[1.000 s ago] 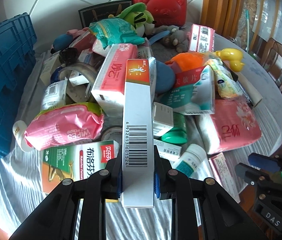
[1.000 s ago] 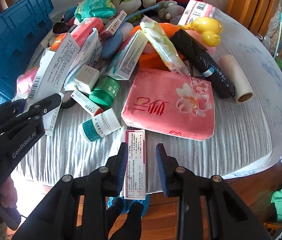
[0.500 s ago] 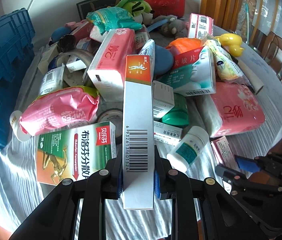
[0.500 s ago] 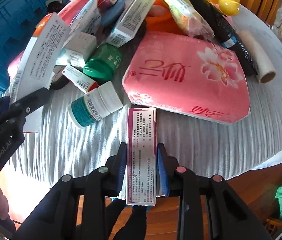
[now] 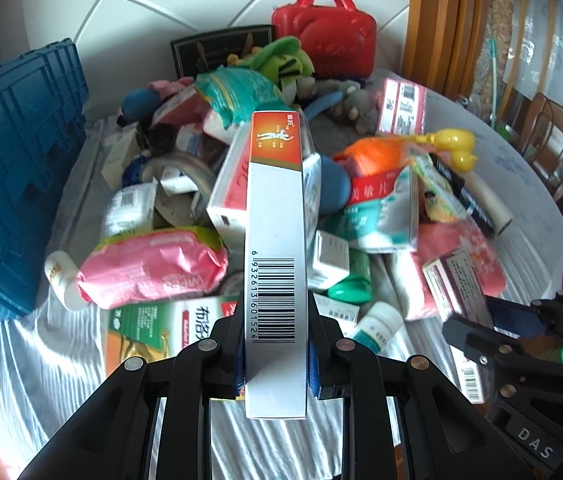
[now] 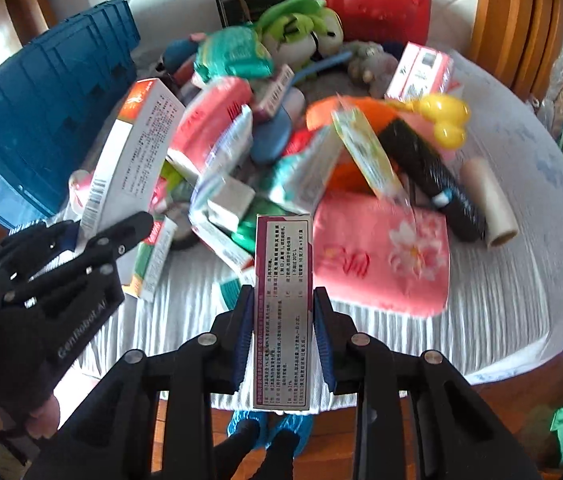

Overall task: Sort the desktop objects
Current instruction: 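Lift both medicine boxes from the pile and turn toward the crate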

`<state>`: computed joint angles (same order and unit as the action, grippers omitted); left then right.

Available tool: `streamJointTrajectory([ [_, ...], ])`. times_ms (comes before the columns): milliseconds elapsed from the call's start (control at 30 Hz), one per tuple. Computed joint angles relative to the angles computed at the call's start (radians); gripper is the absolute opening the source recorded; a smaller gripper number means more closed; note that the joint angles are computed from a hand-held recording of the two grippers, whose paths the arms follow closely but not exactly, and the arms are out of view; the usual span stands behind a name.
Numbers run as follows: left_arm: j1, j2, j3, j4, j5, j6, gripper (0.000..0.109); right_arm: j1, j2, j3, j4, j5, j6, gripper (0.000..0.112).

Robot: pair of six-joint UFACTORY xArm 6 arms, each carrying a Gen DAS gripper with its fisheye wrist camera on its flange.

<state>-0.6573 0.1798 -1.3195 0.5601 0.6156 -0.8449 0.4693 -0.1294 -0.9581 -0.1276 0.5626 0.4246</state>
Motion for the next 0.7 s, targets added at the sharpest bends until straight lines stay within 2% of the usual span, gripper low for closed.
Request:
streamJointTrajectory([
  [133,0.011,-0.03,0.003,0.041,0.012,-0.041,0.022,0.022,-0.006,-0.056,-0.029,0.019,-0.002,0.028],
  [267,0.022,-0.052,0.003,0.077,0.023,-0.073,0.022,0.044,0.061,-0.142,-0.058,0.001,0.001,0.028],
  [400,0.026,-0.042,-0.019,0.089,0.047,-0.093,0.022,0.039,0.113,-0.195,-0.031,-0.012,-0.04,0.028],
  [700,0.025,-0.068,-0.046,0.184,0.097,-0.178,0.022,0.034,0.137,-0.257,0.007,-0.035,-0.131,0.028],
])
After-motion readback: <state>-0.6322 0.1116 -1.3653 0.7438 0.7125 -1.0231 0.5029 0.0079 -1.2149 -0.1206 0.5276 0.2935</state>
